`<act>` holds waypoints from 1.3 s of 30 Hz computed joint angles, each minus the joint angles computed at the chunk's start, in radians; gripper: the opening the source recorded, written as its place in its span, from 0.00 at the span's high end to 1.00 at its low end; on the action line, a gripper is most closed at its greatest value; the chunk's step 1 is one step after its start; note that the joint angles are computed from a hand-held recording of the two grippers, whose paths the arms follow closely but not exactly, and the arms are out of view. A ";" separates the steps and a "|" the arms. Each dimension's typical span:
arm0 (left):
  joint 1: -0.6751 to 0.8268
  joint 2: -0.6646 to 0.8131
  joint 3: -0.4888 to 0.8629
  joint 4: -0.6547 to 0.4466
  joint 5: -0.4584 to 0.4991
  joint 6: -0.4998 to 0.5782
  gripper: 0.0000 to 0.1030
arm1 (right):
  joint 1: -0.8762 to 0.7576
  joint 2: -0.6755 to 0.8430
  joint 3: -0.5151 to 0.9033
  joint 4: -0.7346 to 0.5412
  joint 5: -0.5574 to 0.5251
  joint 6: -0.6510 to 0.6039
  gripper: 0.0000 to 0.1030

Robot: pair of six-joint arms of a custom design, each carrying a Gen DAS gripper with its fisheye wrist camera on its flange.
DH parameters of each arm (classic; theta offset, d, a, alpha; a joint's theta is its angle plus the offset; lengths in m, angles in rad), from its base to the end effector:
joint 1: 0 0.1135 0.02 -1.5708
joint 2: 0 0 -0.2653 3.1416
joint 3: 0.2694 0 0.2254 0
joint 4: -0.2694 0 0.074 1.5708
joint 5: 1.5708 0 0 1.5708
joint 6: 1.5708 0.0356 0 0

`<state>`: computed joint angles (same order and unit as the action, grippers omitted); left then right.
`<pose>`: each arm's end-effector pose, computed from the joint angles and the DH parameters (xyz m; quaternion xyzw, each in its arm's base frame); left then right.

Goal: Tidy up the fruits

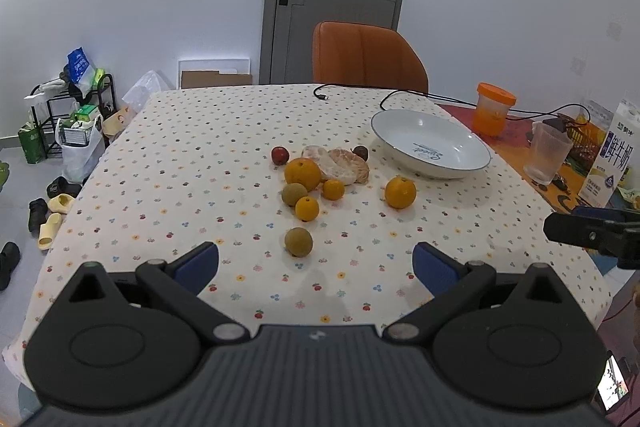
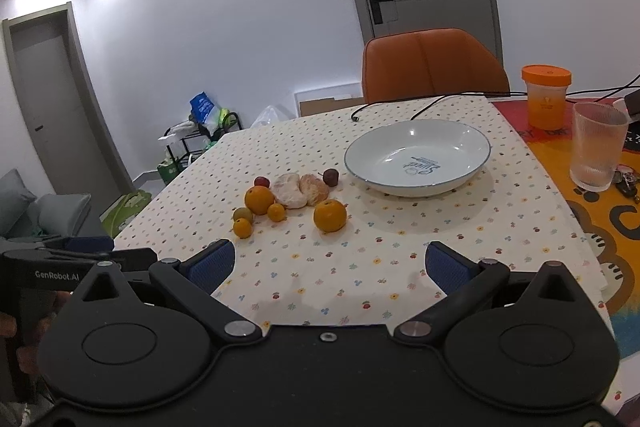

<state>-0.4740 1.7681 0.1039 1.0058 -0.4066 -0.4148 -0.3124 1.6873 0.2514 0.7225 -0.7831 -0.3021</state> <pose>0.1807 -0.0769 0.0865 -0.0629 0.8815 -0.0218 0.4675 0.2119 -0.0420 0.1048 -0.1543 0.8415 0.2146 0.4712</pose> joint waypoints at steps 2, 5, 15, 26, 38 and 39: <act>-0.001 -0.003 0.003 -0.008 0.001 0.000 0.00 | 0.006 -0.001 0.005 -0.018 0.012 -0.011 0.00; -0.014 -0.005 0.002 -0.001 -0.006 0.005 0.00 | 0.005 -0.002 0.005 -0.029 0.006 -0.023 0.00; -0.008 0.045 0.009 0.041 0.004 0.003 0.00 | 0.005 0.019 0.004 -0.002 0.004 -0.015 0.00; 0.081 0.254 0.050 0.214 0.104 0.011 0.03 | 0.048 0.125 0.028 0.081 0.056 0.012 0.00; 0.175 0.371 0.173 0.202 0.196 0.034 0.34 | 0.101 0.274 0.142 0.106 0.102 0.055 0.00; 0.179 0.376 0.183 0.196 0.197 0.035 0.36 | 0.104 0.281 0.151 0.105 0.103 0.060 0.00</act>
<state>-0.2945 2.1445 0.2869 1.2014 -0.2098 -0.3799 -0.2087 1.9684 0.4029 0.8276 -0.6803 -0.2422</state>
